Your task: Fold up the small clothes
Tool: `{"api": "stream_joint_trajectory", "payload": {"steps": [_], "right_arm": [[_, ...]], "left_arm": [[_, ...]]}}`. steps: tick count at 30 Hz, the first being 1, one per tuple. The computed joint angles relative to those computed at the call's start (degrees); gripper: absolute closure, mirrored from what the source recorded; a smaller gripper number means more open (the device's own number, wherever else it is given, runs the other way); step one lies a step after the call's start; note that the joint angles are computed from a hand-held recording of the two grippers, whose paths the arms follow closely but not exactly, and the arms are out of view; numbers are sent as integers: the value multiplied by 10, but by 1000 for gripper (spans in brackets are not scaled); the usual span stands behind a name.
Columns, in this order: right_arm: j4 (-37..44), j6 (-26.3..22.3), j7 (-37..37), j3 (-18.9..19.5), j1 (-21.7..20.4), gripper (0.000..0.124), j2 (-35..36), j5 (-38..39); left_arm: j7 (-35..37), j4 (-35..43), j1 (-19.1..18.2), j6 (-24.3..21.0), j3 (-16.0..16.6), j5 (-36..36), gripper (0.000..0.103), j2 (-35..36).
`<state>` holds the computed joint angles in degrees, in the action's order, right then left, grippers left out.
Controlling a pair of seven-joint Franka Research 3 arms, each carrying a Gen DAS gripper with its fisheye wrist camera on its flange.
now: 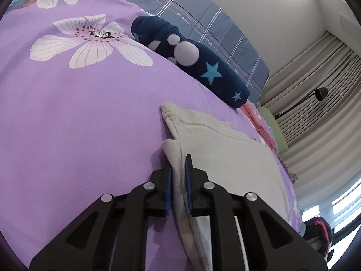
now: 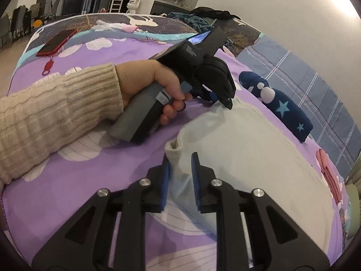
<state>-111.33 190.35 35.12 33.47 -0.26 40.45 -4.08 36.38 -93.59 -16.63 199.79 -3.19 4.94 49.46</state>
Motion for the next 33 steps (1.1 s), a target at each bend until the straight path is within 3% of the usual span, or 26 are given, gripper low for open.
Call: {"api": "stream_joint_trajectory", "payload": {"steps": [4,6,8,10,12,15,18,22,26,30,32,33], "right_arm": [[-7,6,4,-18,17,103,-8,4],[-13,7,6,-14,9,88,-12,1],[-29,10,5,-7,-7,82,-21,-7],[-46,23,2,-28,3,80,-33,-12],[-63,61,-1,-91,55,78,-47,-4],[-71,104,3,-149,112,76,-50,3],[-58,155,-22,-240,226,75,-36,64],[-29,203,-71,-301,319,75,-5,145],[10,223,-102,-304,343,79,26,188],[34,184,-119,-298,344,117,36,194],[31,177,-106,-274,316,120,31,170],[27,163,-82,-243,278,121,24,142]], "left_arm": [[-4,0,9,8,-10,6,91,2],[-6,-2,12,12,-13,9,91,2],[-9,-3,21,20,-22,16,91,5],[-13,-1,28,25,-30,23,91,8],[-17,0,36,30,-37,31,91,12],[-22,0,40,34,-40,37,91,13],[-26,-1,43,37,-42,43,91,13],[-34,-3,56,48,-54,58,91,17],[-40,-1,60,50,-56,66,91,19],[-39,0,57,43,-53,73,91,17],[-35,2,56,38,-52,77,92,15],[-33,3,53,34,-49,77,96,13]]}}
